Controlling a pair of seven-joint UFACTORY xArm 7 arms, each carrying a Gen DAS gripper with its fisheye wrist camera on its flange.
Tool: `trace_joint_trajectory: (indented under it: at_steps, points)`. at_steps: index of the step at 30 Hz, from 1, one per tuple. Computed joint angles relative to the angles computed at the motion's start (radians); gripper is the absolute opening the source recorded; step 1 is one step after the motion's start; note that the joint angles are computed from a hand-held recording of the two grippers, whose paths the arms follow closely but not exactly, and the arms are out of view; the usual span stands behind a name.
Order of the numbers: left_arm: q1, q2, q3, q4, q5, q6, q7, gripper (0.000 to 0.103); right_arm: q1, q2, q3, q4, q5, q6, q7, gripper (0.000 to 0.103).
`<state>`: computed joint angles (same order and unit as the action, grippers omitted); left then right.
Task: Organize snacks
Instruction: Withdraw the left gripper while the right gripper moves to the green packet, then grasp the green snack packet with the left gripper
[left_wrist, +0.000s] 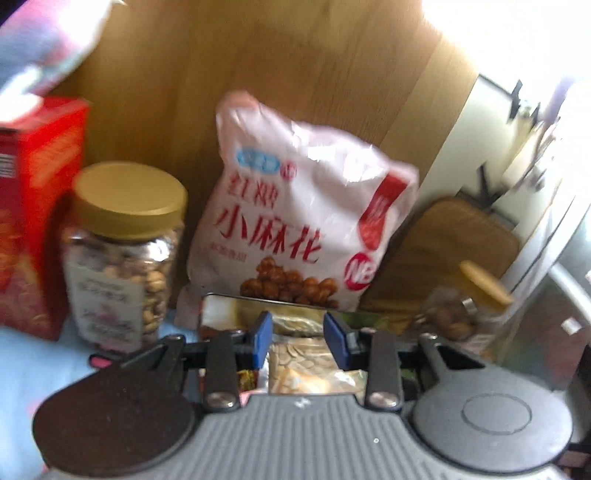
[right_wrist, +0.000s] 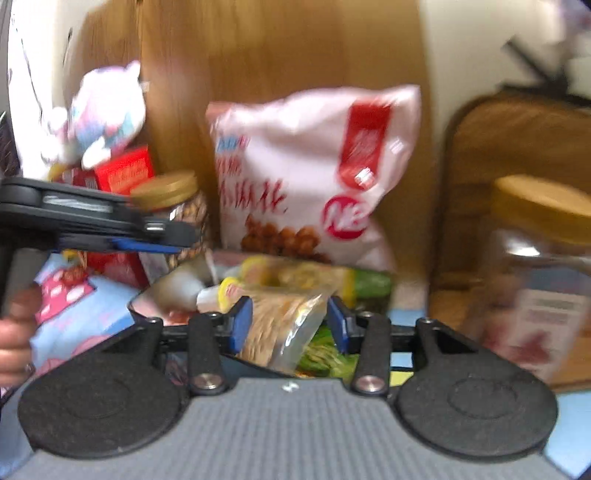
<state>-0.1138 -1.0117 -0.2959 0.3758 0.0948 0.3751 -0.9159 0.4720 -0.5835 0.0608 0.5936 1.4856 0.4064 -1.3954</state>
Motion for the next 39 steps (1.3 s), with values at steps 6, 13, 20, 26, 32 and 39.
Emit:
trace_joint_trajectory:
  at_steps: [6, 13, 20, 26, 32, 39]
  points:
    - [-0.142, -0.403, -0.108, -0.061, -0.049, 0.326, -0.112, 0.037, 0.001, -0.290, -0.084, -0.220, -0.088, 0.230, 0.169, 0.047]
    - [-0.521, -0.642, -0.483, -0.127, -0.160, 0.638, -0.406, 0.038, 0.081, -0.308, 0.013, -0.282, -0.045, 0.201, 0.287, 0.048]
    - [-0.742, -0.634, -0.655, -0.122, -0.205, 0.766, -0.642, 0.038, 0.138, -0.133, 0.146, -0.171, 0.050, 0.078, 0.276, 0.072]
    - [-0.784, -0.557, -0.655, -0.100, -0.106, 0.737, -0.663, 0.038, 0.182, -0.101, 0.221, -0.155, 0.058, -0.021, 0.244, 0.090]
    - [-0.810, -0.463, -0.649, -0.079, -0.018, 0.724, -0.693, 0.038, 0.238, -0.068, 0.237, -0.150, 0.088, -0.116, 0.142, 0.085]
    - [-0.868, -0.412, -0.611, -0.090, 0.058, 0.728, -0.755, 0.041, 0.224, -0.148, 0.273, -0.200, 0.171, -0.152, 0.066, 0.070]
